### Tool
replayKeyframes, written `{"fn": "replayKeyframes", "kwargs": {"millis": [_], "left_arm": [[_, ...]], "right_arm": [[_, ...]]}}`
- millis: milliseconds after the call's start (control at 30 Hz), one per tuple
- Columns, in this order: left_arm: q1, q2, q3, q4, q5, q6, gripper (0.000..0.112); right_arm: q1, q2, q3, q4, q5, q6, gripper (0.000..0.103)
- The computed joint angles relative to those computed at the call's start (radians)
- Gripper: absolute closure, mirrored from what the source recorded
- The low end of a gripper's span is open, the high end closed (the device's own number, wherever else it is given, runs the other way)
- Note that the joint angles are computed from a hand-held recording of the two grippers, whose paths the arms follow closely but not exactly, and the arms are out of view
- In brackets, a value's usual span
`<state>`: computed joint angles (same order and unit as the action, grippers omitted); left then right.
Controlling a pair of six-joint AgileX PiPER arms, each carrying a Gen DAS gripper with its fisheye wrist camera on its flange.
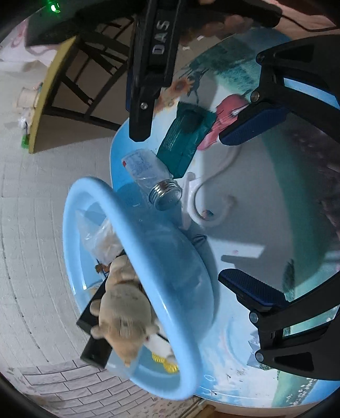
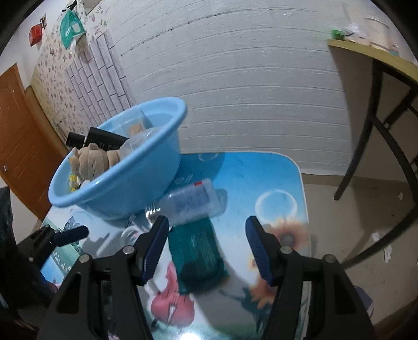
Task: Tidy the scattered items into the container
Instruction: 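Grasp the white plastic hook with the left gripper while the right gripper grasps the clear bottle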
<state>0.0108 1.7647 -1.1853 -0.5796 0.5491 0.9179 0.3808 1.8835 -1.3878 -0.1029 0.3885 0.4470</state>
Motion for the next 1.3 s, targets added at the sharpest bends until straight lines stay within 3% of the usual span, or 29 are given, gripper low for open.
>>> {"fn": "replayKeyframes", "kwargs": {"millis": [167,233,300,433,500,533,567,667,800,900,967,1300], "left_arm": [[-0.033,0.058,-0.066,0.085,-0.002,-0.147,0.017],[-0.04,0.089,-0.101,0.117,0.026,-0.193,0.017],[-0.051,0.107,-0.113,0.15,0.022,-0.216,0.015],[-0.054,0.104,-0.108,0.135,0.033,-0.185,0.012],[-0.049,0.101,-0.104,0.117,0.039,-0.149,0.015],[-0.045,0.092,-0.093,0.097,0.033,-0.12,0.024],[-0.04,0.087,-0.087,0.075,0.03,-0.087,0.041],[-0.033,0.078,-0.085,0.039,0.045,-0.019,0.061],[-0.015,0.071,-0.077,0.02,0.054,0.018,0.062],[0.011,0.066,-0.076,0.008,0.072,0.042,0.062],[0.026,0.058,-0.066,0.001,0.075,0.055,0.062],[0.193,-0.005,0.004,-0.03,0.1,0.164,0.062]], "right_arm": [[-0.012,0.036,-0.048,0.153,0.003,-0.181,0.041],[-0.01,0.055,-0.07,0.192,0.01,-0.232,0.023],[-0.005,0.082,-0.101,0.167,0.019,-0.217,0.015],[-0.016,0.139,-0.164,0.284,0.051,-0.345,0.014],[-0.009,0.17,-0.206,0.232,0.082,-0.314,0.014],[-0.001,0.185,-0.233,0.204,0.104,-0.3,0.014],[0.008,0.206,-0.269,0.179,0.132,-0.292,0.014],[0.01,0.247,-0.334,0.211,0.182,-0.328,0.014],[0.013,0.26,-0.354,0.216,0.205,-0.33,0.018],[0.006,0.231,-0.301,0.226,0.172,-0.317,0.027],[-0.003,0.204,-0.254,0.273,0.151,-0.347,0.029],[0.051,0.106,-0.121,0.225,0.103,-0.307,0.03]]}}
